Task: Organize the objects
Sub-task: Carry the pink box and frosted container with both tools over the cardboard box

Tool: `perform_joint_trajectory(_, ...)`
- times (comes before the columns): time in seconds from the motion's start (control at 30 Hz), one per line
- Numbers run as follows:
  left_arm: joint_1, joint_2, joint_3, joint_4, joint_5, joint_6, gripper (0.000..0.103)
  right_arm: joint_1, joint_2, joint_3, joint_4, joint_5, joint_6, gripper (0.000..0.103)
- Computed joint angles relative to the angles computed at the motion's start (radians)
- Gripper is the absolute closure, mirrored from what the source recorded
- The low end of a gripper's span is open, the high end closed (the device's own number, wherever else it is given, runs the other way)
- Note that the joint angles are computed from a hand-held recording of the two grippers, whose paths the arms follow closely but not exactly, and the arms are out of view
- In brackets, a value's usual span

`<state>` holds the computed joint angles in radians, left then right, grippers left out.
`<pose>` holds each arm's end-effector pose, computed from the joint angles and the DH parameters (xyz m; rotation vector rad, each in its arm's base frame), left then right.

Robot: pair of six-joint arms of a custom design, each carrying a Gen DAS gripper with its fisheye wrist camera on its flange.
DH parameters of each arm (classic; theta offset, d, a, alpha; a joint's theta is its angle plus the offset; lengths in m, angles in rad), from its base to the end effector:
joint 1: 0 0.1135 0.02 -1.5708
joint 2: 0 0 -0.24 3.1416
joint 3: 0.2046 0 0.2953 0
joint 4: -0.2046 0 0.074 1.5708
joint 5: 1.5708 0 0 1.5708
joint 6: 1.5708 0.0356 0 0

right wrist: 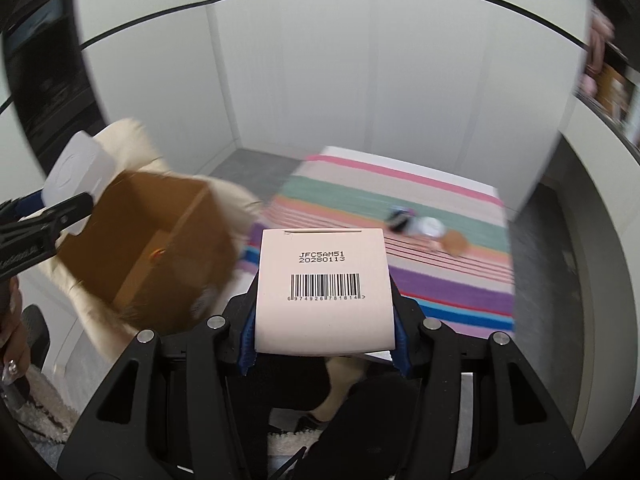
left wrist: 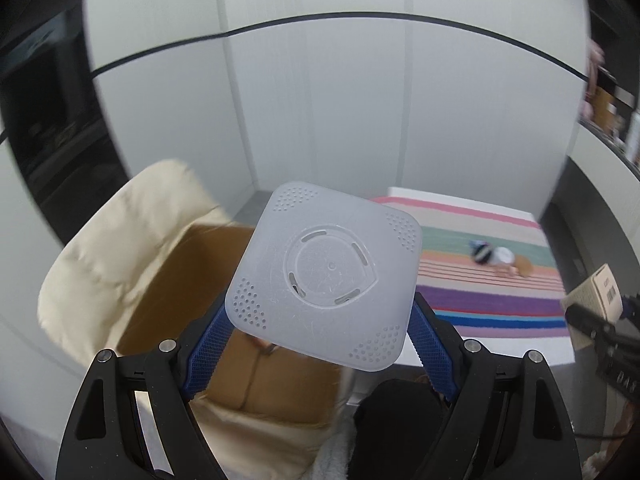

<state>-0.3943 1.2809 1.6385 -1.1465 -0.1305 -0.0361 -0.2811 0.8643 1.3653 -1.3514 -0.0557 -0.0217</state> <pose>0.2587 -0.1026 0.4233 0.3565 2.3247 -0.0569 0.1555 -0.0428 0.4052 0.2879 2.4035 -0.0708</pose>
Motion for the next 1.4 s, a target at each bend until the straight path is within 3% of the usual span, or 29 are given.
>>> perform_joint_trajectory(0.2,0.186,-0.037,-0.051,-0.010,0.025,0.030,0.018,0.419,0.105,0.004,0.074,0.136,0.164,0.049)
perform_joint_trajectory(0.5,0.364,-0.068,-0.081,-0.026,0.080,0.077,0.018,0.711,0.262,0.051,0.146,0.206,0.228,0.049)
perform_joint_trajectory(0.8,0.367,0.023,-0.014,-0.028,0.073,0.072,0.018,0.755,0.349,0.115,0.150,0.240,0.223,0.049)
perform_joint_trajectory(0.93,0.375,0.112,0.026,-0.016,0.059,0.077,0.018,0.698,0.407,0.151,0.170,0.180,0.193,0.049)
perform_joint_trajectory(1.17,0.421,0.275,0.118,0.015,0.030,0.064,0.018,0.658,0.592,0.282,0.228,0.152,0.167,0.049)
perform_joint_trajectory(1.3,0.450,0.285,0.088,0.062,0.052,0.062,0.016,0.650,0.689,0.358,0.257,0.147,0.156,0.049)
perform_joint_trajectory(1.33,0.458,0.286,0.083,0.064,0.069,0.069,0.016,0.649,0.703,0.367,0.268,0.140,0.153,0.047)
perform_joint_trajectory(1.37,0.461,0.307,0.104,0.037,0.078,0.070,0.013,0.648,0.722,0.380,0.273,0.134,0.152,0.033)
perform_joint_trajectory(1.4,0.466,0.319,0.117,0.020,0.098,0.071,0.008,0.650,0.740,0.395,0.270,0.139,0.159,0.010)
